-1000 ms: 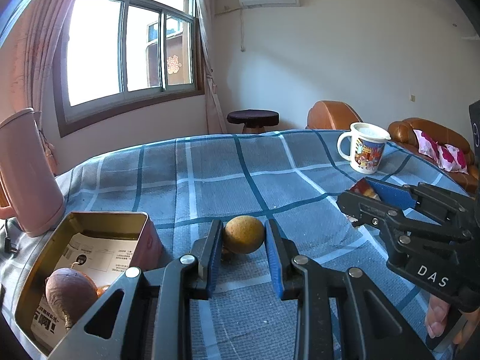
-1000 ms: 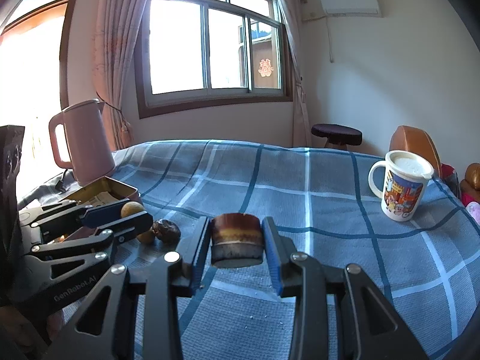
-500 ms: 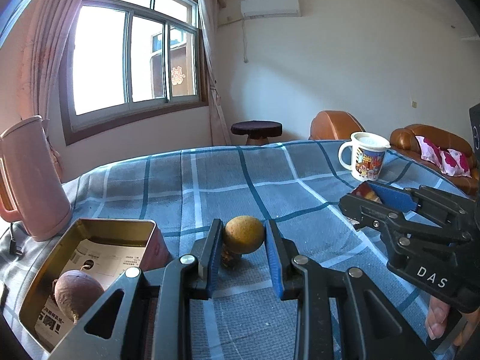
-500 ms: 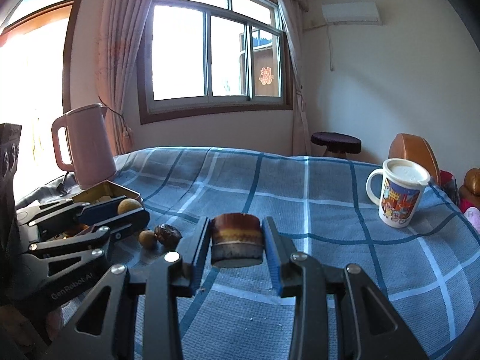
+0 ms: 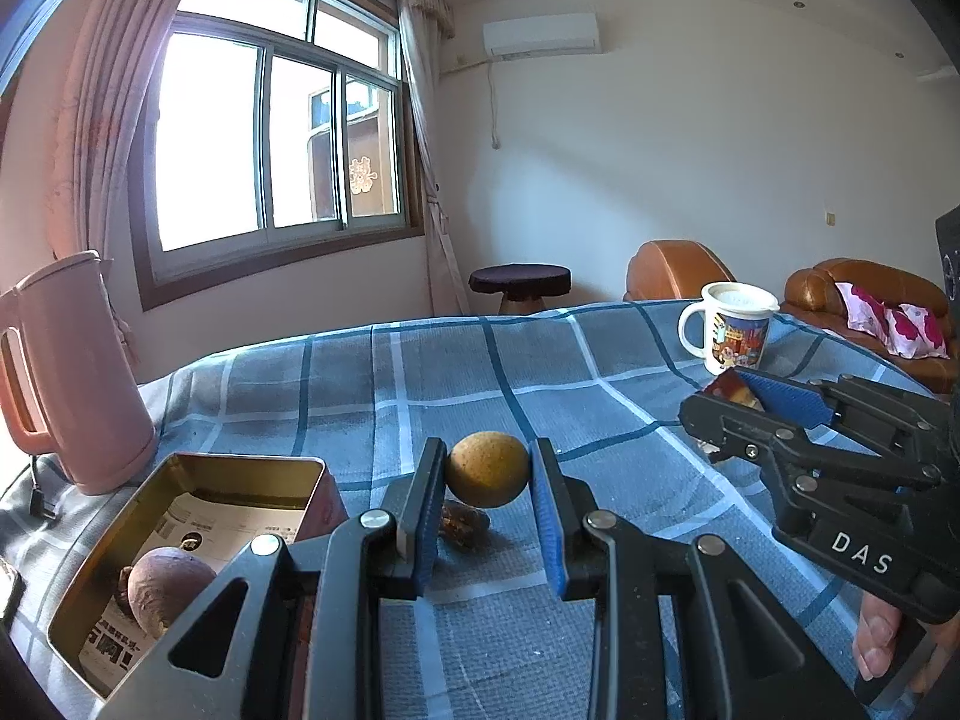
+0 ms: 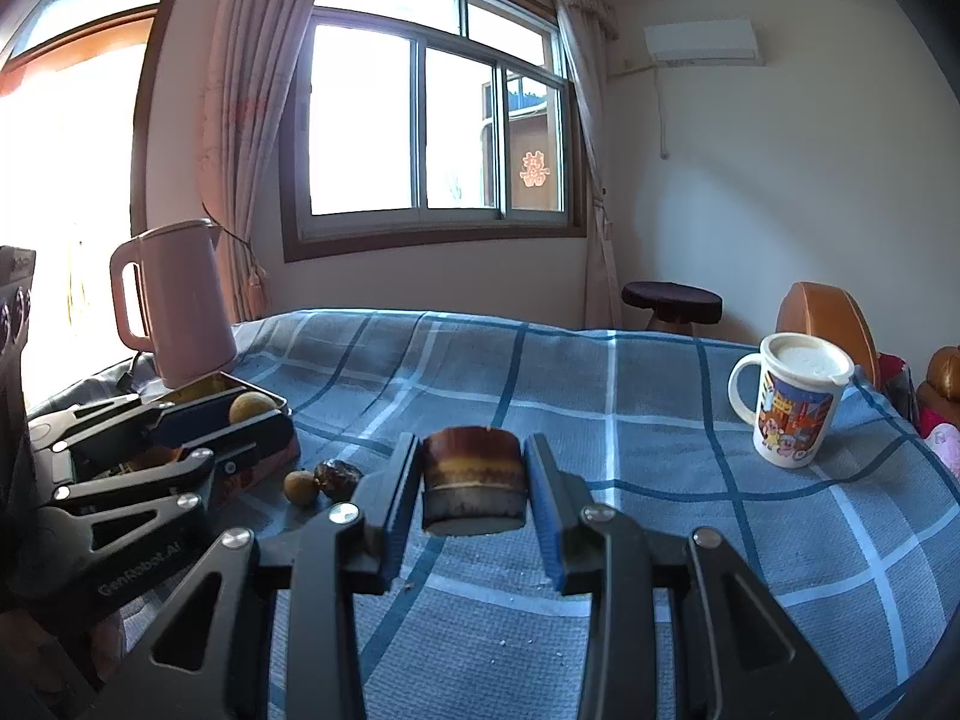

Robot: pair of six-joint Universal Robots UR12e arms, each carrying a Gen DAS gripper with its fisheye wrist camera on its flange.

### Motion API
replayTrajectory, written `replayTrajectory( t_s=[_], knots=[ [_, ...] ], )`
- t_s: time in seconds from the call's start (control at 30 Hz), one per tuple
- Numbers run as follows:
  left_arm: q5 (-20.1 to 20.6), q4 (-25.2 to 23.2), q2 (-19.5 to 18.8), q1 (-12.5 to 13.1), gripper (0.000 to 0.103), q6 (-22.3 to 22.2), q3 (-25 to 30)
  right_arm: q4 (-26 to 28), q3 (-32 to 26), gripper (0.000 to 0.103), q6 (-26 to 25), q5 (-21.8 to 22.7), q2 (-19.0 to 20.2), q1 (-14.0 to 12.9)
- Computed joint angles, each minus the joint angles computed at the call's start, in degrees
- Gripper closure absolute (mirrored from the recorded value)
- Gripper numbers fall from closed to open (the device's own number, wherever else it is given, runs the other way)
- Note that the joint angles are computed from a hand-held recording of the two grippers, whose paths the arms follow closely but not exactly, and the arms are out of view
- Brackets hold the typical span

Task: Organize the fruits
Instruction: 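Lift the yellow fruit and the cake and carry both over the tin box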

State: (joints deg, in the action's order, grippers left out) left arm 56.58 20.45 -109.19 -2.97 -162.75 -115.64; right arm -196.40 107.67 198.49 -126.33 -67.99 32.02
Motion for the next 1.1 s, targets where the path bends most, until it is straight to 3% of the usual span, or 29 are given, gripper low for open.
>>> replayTrajectory(
  t_s=[0.4, 1.1],
  knots=[
    [-0.03, 0.51, 0.18, 0.53, 0.074, -0.48, -0.38, 0.90, -0.16, 0.065, 0.85, 0.44, -0.11, -0.01],
    [-0.55, 0.30, 0.97, 4.15, 0.074, -1.46, -1.51, 2.69, -4.36, 0.065, -1.47, 5.11, 2.21, 1.67]
  ],
)
